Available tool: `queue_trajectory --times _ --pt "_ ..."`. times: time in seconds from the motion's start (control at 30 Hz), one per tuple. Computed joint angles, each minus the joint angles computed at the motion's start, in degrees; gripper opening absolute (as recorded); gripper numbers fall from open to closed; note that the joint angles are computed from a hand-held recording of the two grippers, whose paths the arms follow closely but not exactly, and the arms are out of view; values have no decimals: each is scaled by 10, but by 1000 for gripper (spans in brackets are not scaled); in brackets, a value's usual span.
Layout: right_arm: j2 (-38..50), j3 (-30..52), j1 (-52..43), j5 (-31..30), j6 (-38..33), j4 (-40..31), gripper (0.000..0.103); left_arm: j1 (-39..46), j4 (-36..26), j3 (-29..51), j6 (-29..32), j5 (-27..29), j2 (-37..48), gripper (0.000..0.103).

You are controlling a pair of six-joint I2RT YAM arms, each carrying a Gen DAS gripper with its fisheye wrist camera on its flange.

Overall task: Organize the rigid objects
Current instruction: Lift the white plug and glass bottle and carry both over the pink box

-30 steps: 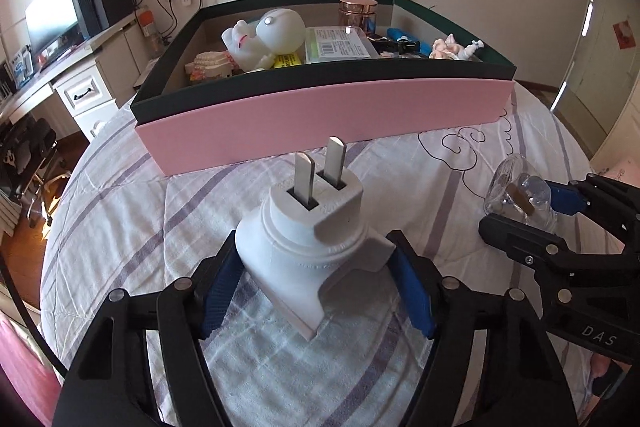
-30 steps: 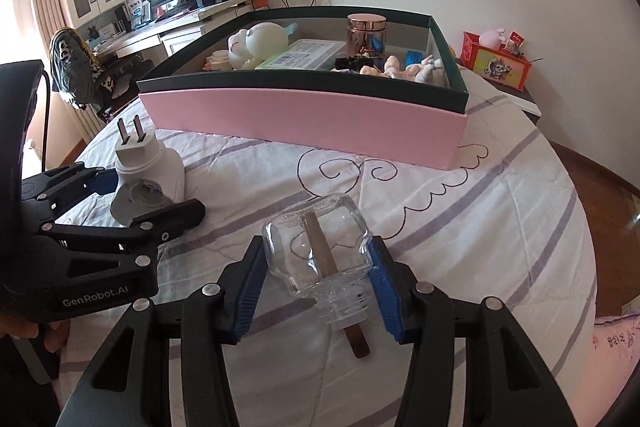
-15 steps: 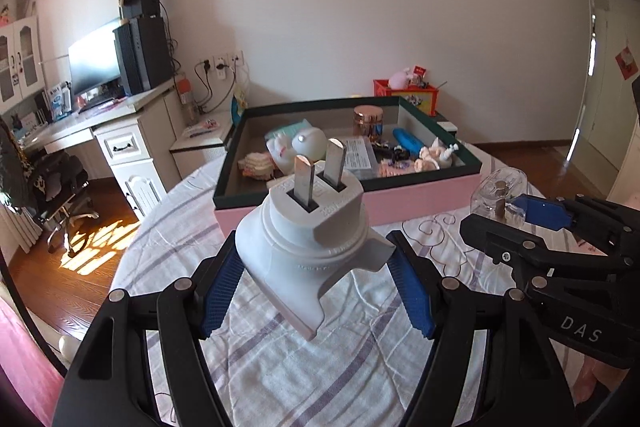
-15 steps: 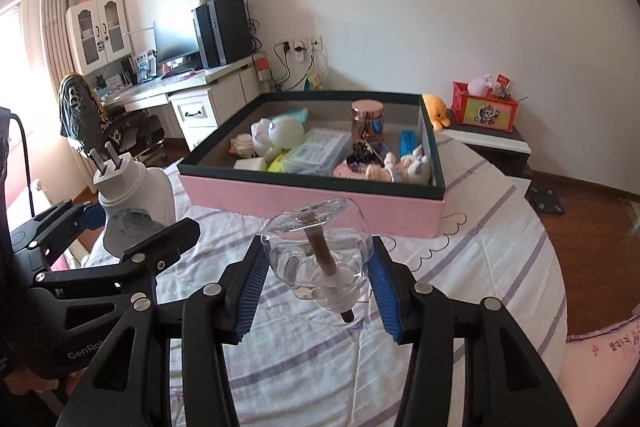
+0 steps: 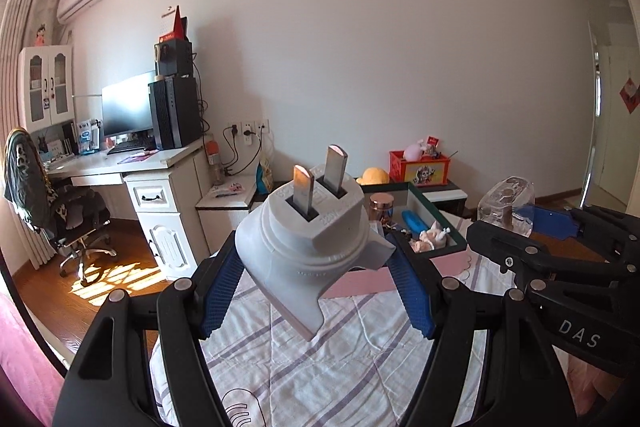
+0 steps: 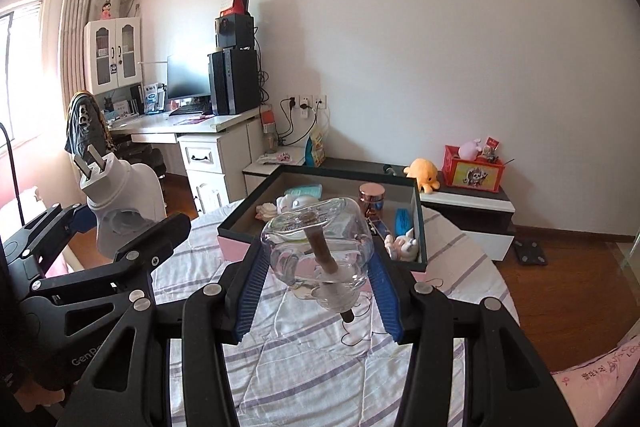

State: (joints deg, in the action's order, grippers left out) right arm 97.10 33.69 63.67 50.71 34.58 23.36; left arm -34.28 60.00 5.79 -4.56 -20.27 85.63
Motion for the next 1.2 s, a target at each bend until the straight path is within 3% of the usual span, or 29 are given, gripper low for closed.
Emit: queue_trajectory --times 0.33,0.57,0.7,0.83,1.03,1.2 --pt "-30 12 26 67 -11 -11 51 -1 -22 -2 -6 -4 -71 72" --pt "-23 15 -16 48 -66 42 51 12 57 49 9 7 31 72" --pt "10 30 -81 -8 -113 88 51 34 63 124 28 23 119 71" --pt "66 74 -161 -89 -154 112 51 77 -4 251 30 85 211 71" --pt "184 205 -267 -208 -190 74 51 123 -163 489 19 137 353 70" --pt "290 339 -325 -271 -189 -11 51 131 -307 690 33 109 479 70"
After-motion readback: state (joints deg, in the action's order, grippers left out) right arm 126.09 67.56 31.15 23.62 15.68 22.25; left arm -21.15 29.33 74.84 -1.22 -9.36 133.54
